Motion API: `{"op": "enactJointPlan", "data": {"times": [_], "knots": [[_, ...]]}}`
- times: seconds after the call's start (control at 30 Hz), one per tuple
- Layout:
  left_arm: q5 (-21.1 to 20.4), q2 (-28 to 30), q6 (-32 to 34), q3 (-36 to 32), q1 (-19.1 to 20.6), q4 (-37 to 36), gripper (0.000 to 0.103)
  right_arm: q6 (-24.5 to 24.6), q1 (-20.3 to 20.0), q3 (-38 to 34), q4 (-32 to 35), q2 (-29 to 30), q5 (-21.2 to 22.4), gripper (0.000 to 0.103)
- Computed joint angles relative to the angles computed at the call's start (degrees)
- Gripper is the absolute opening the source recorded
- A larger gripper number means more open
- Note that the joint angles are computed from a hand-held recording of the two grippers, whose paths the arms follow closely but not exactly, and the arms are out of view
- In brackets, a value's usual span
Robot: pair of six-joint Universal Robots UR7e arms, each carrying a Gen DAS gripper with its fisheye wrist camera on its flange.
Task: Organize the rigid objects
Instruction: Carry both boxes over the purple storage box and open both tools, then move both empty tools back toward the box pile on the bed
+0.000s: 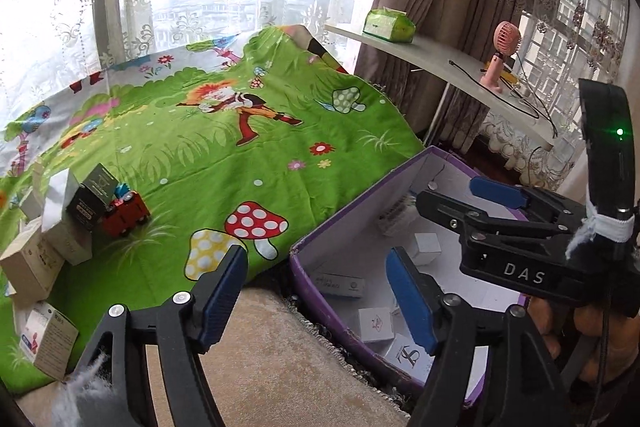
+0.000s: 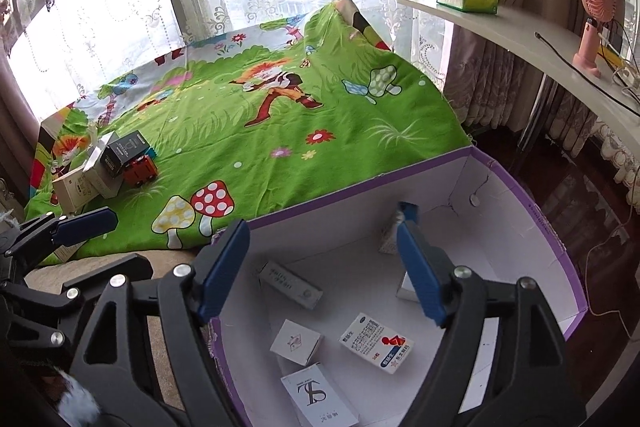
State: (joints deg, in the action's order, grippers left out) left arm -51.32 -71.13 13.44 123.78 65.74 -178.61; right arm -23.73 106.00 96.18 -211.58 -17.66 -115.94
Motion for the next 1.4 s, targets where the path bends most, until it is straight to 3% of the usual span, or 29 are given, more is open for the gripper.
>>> {"op": "enactJointPlan", "data": {"times": [0.13,0.37,0.47,0.53,0.6,0.8,1.17,1.4], "knots": [[5.1,1.0,3.0,1.3,-1.3,-6.7,0.074,-2.8,1.5,-1.2,-4.8,1.3,-2.8,0.093],[5.8,0.9,8.8,2.8,-1.6,-13.8,0.074,-7.6,4.2,-5.1,-12.3,4.6,-9.0,0.099],[4.3,-0.2,8.5,2.9,-0.9,-11.8,0.074,-10.0,5.0,-6.1,-15.4,5.9,-9.2,0.101],[3.2,-1.1,7.5,3.0,-0.4,-9.9,0.074,-10.2,4.8,-5.5,-16.3,6.0,-6.7,0.101],[2.9,-2.3,4.9,2.8,0.2,-5.9,0.074,-7.4,4.4,-3.9,-13.6,4.9,-3.5,0.101],[-0.9,-5.7,3.1,4.2,2.4,-7.2,0.074,0.3,4.2,-2.9,-5.2,4.0,0.2,0.101],[-1.3,-10.8,-0.1,6.4,5.9,-9.8,0.073,3.2,6.2,-4.4,4.6,6.0,1.7,0.101],[0.7,-14.2,-1.2,8.5,8.1,-13.1,0.073,3.3,7.6,-6.1,9.5,7.1,3.5,0.101]]}}
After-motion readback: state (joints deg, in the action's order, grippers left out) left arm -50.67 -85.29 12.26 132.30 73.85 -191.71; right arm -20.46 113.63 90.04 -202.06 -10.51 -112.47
